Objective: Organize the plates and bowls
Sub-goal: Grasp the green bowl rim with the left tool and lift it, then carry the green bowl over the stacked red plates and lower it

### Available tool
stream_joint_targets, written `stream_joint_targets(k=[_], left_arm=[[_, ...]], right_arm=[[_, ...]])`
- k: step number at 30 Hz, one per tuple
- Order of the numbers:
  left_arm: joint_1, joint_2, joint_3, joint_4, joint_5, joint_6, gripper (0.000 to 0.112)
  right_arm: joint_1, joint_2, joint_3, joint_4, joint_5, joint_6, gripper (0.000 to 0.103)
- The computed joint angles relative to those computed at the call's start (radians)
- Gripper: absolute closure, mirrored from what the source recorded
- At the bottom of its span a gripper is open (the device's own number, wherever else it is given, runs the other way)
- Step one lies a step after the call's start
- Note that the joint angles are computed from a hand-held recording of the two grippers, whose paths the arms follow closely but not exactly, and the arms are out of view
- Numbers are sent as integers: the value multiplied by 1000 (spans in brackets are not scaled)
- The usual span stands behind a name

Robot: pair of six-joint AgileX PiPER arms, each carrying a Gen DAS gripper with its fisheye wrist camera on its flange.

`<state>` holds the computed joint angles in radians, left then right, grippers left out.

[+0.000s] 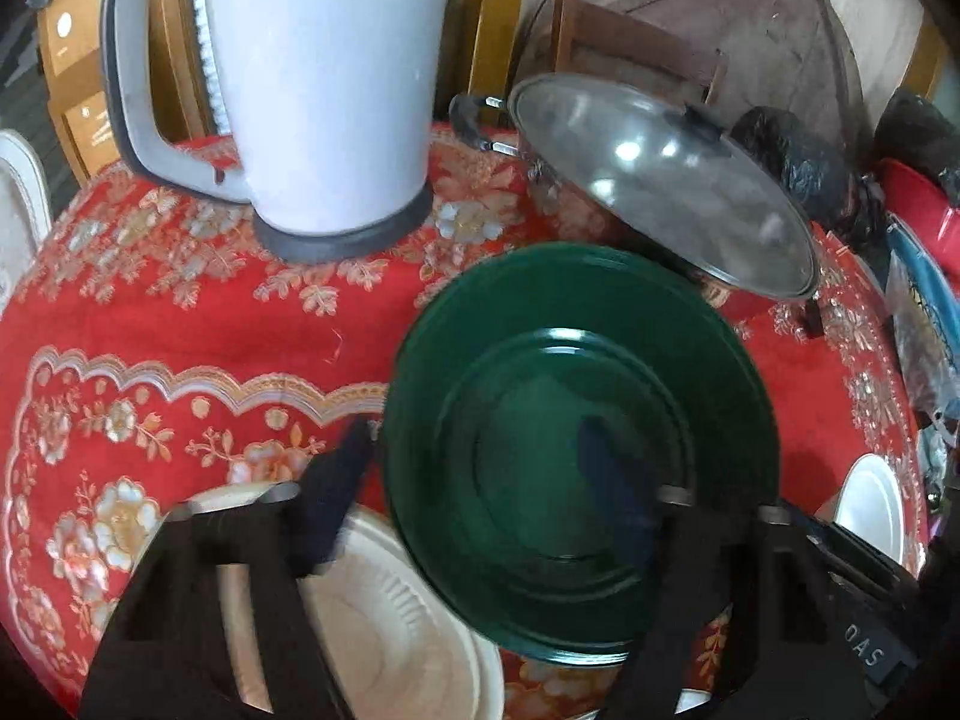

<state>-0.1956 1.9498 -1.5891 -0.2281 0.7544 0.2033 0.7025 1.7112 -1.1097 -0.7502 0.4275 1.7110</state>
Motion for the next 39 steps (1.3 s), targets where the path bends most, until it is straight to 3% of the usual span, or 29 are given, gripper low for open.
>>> stream_joint_targets(k=[2, 5, 12, 23, 31, 39], left_arm=[[-1, -7, 13, 34, -17, -29, 71], [27, -11, 7, -7, 14, -2, 79], [62, -115, 78, -52, 9, 41, 81], [187, -382, 236, -116, 57, 145, 80], [516, -603, 429, -273, 177, 403, 80], [930, -689, 538, -406, 322, 713, 80]], right_arm=[[4, 1, 8, -35, 1, 21, 79], [7, -4, 7, -35, 14, -1, 79], [41, -49, -3, -61, 60, 10, 81], [219, -113, -98, -113, 270, 12, 82], [369, -84, -153, -125, 282, 31, 82], [476, 69, -301, -83, 259, -18, 82]])
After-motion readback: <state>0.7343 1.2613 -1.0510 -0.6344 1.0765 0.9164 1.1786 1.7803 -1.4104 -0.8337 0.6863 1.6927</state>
